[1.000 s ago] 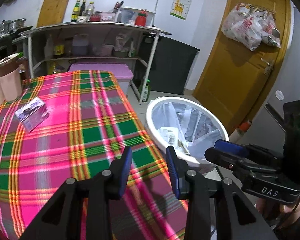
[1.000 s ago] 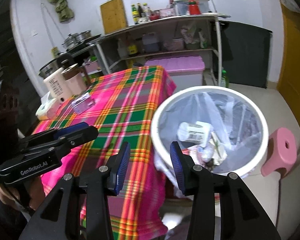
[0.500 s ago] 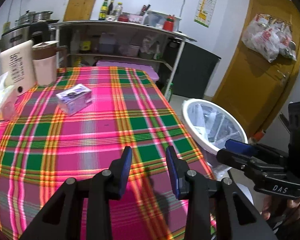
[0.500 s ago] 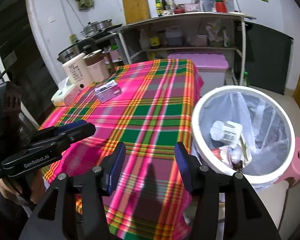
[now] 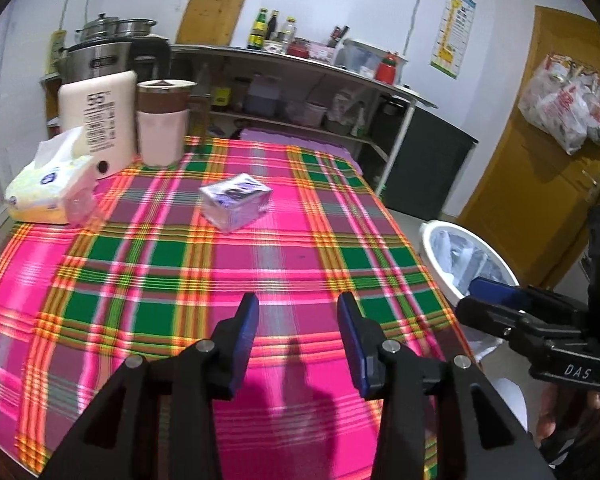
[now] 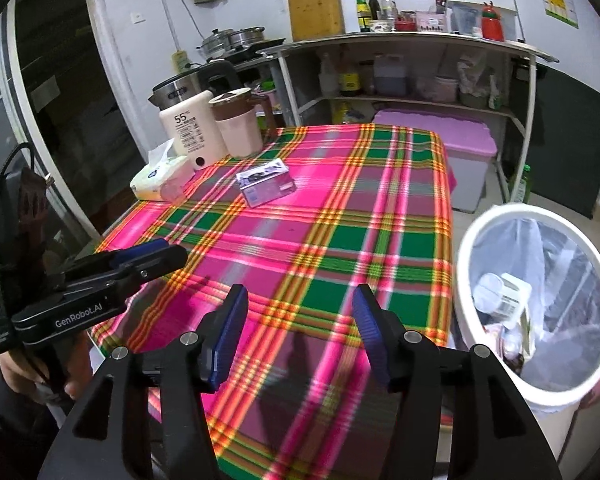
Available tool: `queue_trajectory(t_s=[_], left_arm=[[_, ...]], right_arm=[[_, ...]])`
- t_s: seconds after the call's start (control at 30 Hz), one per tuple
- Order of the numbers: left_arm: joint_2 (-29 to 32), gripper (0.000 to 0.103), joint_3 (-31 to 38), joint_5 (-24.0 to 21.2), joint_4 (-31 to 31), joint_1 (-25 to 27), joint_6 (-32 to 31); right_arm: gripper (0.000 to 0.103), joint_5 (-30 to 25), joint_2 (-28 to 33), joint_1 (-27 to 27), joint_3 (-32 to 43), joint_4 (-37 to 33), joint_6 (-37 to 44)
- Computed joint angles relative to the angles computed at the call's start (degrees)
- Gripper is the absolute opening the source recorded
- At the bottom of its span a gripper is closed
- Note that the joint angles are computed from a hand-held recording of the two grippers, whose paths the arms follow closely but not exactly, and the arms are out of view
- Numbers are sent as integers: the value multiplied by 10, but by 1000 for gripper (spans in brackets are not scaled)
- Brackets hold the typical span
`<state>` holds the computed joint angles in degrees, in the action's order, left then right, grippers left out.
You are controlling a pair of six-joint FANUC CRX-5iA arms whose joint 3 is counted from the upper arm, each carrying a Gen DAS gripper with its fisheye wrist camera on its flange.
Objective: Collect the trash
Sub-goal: 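Move both open tools back over the table, then grasp the clear plastic cup with the left tool while the right tool approaches the purple carton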
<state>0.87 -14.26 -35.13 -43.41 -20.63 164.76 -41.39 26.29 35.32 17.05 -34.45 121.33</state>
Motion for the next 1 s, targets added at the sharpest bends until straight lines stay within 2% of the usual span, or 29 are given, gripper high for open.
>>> queue_trajectory(t_s=[0.27,0.63,0.8,1.0], left_arm=[[-35,48,-33,-18,-17,29,24],[-58,55,-60,-22,-27,94,13],[-58,58,-65,-13,-34,133,-2],[-45,62,-66,15,-16,186,-72]], right_arm=[[55,5,19,23,27,11,-17],[55,-12,59,52,84,24,-26],[55,-30,85,59,115,33,-37],[55,-43,113,62,148,45,-55]])
